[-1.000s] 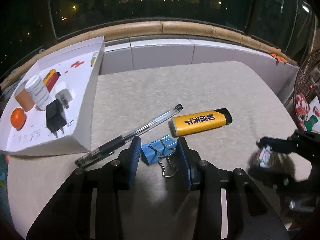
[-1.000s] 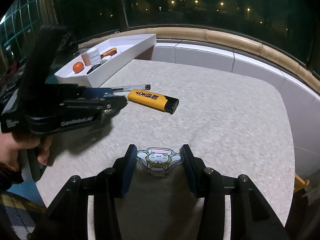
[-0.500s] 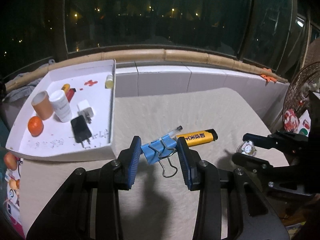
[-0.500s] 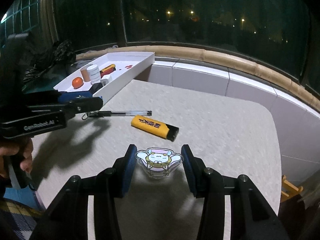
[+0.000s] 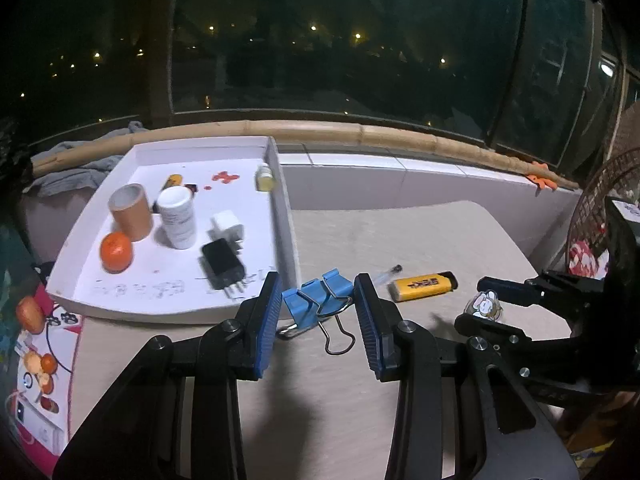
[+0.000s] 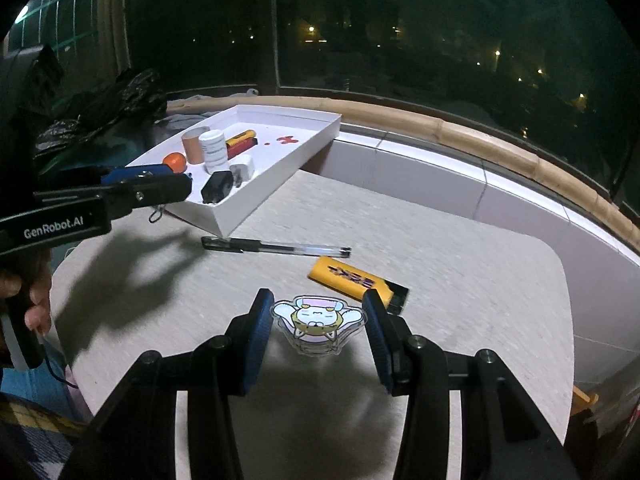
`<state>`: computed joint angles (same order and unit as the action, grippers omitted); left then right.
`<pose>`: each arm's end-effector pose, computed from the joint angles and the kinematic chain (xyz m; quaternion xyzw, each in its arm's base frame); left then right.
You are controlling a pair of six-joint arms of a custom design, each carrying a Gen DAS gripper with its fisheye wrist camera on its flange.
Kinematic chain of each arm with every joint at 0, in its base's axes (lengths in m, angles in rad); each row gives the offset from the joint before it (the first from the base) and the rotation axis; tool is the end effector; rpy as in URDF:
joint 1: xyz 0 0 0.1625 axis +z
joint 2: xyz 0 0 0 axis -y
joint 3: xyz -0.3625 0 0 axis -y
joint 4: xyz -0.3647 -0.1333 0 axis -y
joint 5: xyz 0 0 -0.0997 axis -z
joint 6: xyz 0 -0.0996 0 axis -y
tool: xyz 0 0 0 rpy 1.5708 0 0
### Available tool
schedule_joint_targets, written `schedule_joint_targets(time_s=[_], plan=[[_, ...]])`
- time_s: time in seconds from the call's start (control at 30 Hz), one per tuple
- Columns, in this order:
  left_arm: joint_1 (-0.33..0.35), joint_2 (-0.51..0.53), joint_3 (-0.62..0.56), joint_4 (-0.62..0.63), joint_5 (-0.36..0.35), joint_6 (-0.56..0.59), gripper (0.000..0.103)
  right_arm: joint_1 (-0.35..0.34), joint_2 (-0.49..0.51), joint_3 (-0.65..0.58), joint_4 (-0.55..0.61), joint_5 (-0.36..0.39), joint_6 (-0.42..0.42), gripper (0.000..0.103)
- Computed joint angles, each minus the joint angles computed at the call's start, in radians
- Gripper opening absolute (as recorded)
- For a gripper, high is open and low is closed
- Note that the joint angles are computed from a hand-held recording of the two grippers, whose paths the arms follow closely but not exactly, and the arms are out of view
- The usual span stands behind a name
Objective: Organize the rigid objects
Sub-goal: 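Carry the blue binder clip and cartoon sticker into the white tray and release both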
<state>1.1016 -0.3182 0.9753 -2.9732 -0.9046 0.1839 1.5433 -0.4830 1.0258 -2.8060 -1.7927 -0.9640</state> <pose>-0.1696 -0.7655 0.0632 0.1696 0.8718 -0.3839 0.2525 0.0901 -0.7748 0.1313 0.3884 -0.8512 0.2471 0.2520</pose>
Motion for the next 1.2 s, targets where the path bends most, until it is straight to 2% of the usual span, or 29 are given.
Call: schedule_joint_targets(time_s=[0.5,0.77,1.07,1.2], plan=[[0.033,-0.119,0.158,-0.117,0.004,-0.003,0.037,0.043,0.063,-0.035,-0.014,-0.014,-0.018,0.045],[0.056,-0.169,0.204,-0.163,0.014,0.017,0.037,0.064,0.094,-0.077,-0.007,-0.003,0.006,0.046],[0.079,-0.18,0.137,-0.154,0.006,0.1,0.037,0.106,0.154,-0.171,-0.02,0.009,0.002,0.046],[0.085,-0.158,0.048,-0.134,-0.009,0.149,0.037,0.128,0.214,-0.285,0.015,0.015,0.002,0.046]])
